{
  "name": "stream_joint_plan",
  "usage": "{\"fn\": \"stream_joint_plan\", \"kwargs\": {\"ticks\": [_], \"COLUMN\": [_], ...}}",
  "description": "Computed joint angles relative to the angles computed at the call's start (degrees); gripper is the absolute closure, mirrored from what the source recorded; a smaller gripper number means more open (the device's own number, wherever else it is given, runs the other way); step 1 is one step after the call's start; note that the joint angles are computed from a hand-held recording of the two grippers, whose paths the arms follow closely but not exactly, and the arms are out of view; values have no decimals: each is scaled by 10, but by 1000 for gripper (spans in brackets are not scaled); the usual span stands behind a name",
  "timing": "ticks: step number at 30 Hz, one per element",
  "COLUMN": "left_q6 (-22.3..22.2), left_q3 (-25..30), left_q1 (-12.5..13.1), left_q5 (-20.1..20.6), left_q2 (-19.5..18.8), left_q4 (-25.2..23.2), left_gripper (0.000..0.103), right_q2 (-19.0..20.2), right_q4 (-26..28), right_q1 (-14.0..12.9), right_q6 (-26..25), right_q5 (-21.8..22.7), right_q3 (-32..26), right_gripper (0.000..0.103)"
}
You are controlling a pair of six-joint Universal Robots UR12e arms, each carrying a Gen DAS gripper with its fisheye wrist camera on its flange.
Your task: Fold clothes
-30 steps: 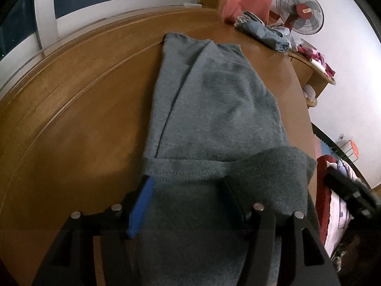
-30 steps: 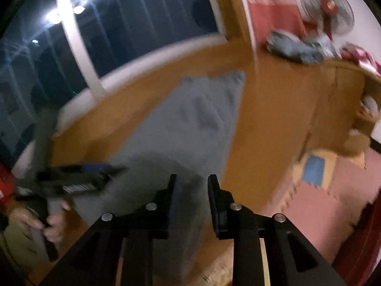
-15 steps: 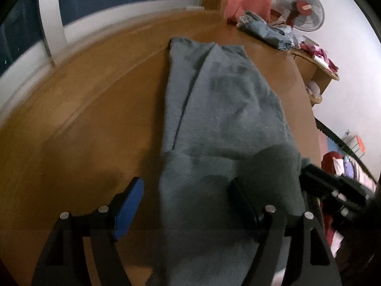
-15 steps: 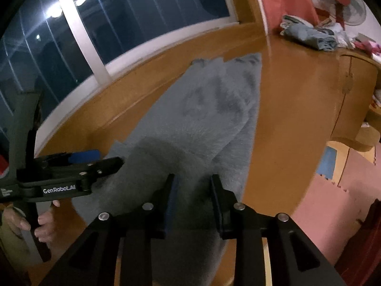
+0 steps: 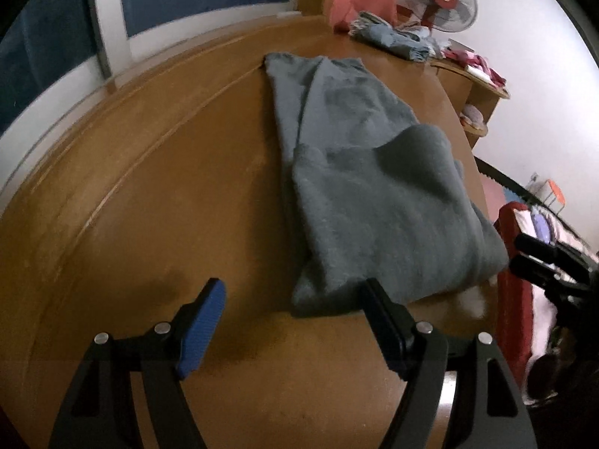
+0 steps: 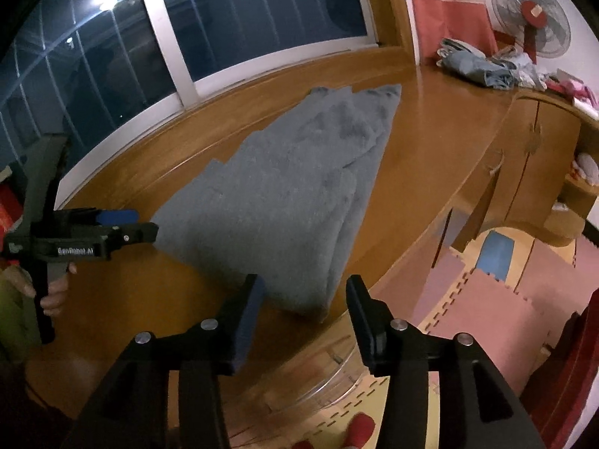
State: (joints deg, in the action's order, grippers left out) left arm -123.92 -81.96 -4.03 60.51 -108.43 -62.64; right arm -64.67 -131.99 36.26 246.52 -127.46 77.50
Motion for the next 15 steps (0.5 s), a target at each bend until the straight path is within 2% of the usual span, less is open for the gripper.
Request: {"fn": "stream_joint_plan", "kwargs": {"ticks": [4, 6, 8, 12, 15], "left_q6": [41, 60, 80, 98, 115], "left_q3": [-16, -15, -15, -25, -25], "left_q1": [2, 7, 12, 13, 15], "left_q5": [1, -6, -5, -1, -10], "left_q2": [10, 12, 13, 13, 11], "left_q4": [19, 0, -18, -1, -7], "left_gripper": [30, 30, 30, 30, 30], "right_q2": [5, 8, 11, 23, 34], "right_q4": [32, 44, 56, 81, 111], "right_q1": [4, 7, 7, 5, 5], "right_q6": [26, 32, 29, 5, -12], "right_q5": [-2, -9, -9, -5, -9], "right_q3": [-13, -19, -26, -46, -64], "right_gripper": [55, 55, 55, 55, 55]}}
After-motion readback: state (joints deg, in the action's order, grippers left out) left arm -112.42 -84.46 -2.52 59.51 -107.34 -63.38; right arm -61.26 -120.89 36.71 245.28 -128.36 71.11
